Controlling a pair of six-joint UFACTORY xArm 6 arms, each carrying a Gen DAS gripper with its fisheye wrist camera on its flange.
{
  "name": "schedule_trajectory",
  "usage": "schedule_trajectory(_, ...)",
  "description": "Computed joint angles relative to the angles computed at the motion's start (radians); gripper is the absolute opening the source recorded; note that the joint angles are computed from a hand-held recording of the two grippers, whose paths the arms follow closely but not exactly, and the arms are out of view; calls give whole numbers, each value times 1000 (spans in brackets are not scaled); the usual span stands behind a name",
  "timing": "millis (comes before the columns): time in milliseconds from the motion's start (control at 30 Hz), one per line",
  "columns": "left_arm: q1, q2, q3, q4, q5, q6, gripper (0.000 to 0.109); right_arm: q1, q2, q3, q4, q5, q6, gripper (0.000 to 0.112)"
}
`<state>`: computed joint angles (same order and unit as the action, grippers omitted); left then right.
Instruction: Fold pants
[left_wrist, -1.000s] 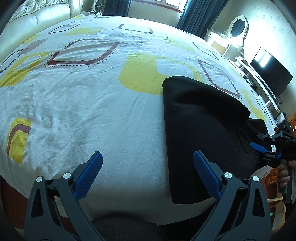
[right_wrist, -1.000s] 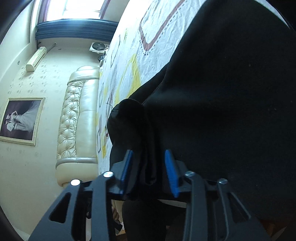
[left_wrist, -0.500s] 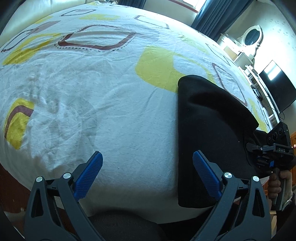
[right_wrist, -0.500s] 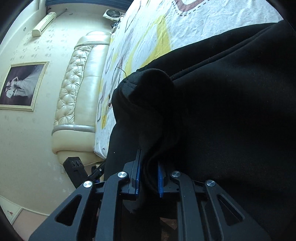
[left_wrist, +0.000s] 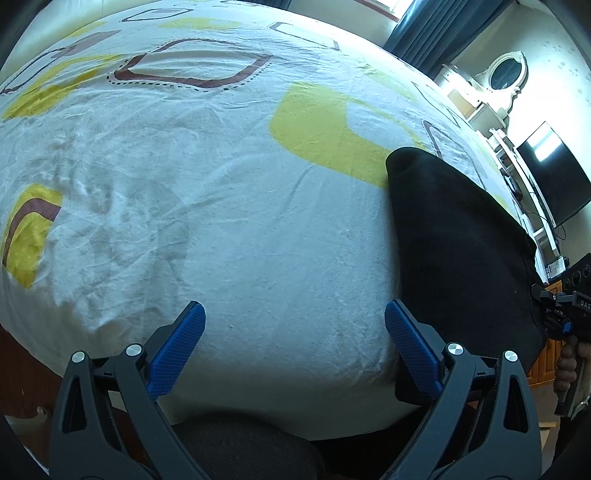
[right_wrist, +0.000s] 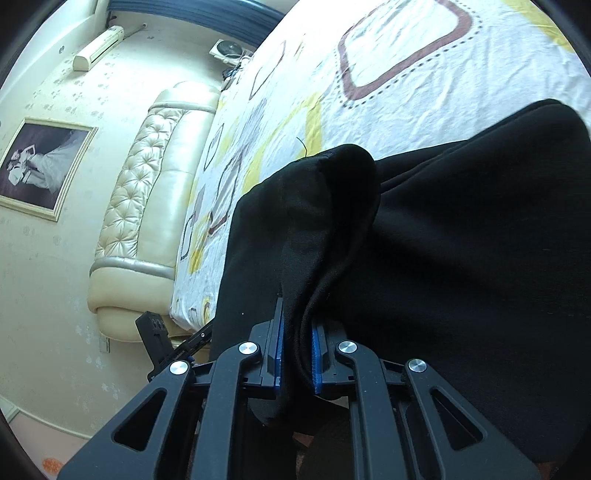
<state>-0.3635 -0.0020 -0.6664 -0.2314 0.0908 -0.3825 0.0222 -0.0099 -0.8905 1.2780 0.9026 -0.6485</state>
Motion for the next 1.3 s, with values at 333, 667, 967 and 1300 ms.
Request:
schedule_trajectory(333, -11, 20, -15, -28, 15, 34, 98, -135, -57, 125, 96, 16, -28, 10)
schedule_trajectory(667, -60, 42, -36, -203, 7, 229, 98, -153, -59, 126, 76, 12, -22, 8)
schedule_trajectory(967, -60, 49, -36, -100, 8, 144, 98, -157, -109, 179, 214, 9, -81, 64)
schedule_trajectory(1300, -75, 65, -46, -100, -8, 158, 99, -161, 6, 82, 132, 137, -109, 69)
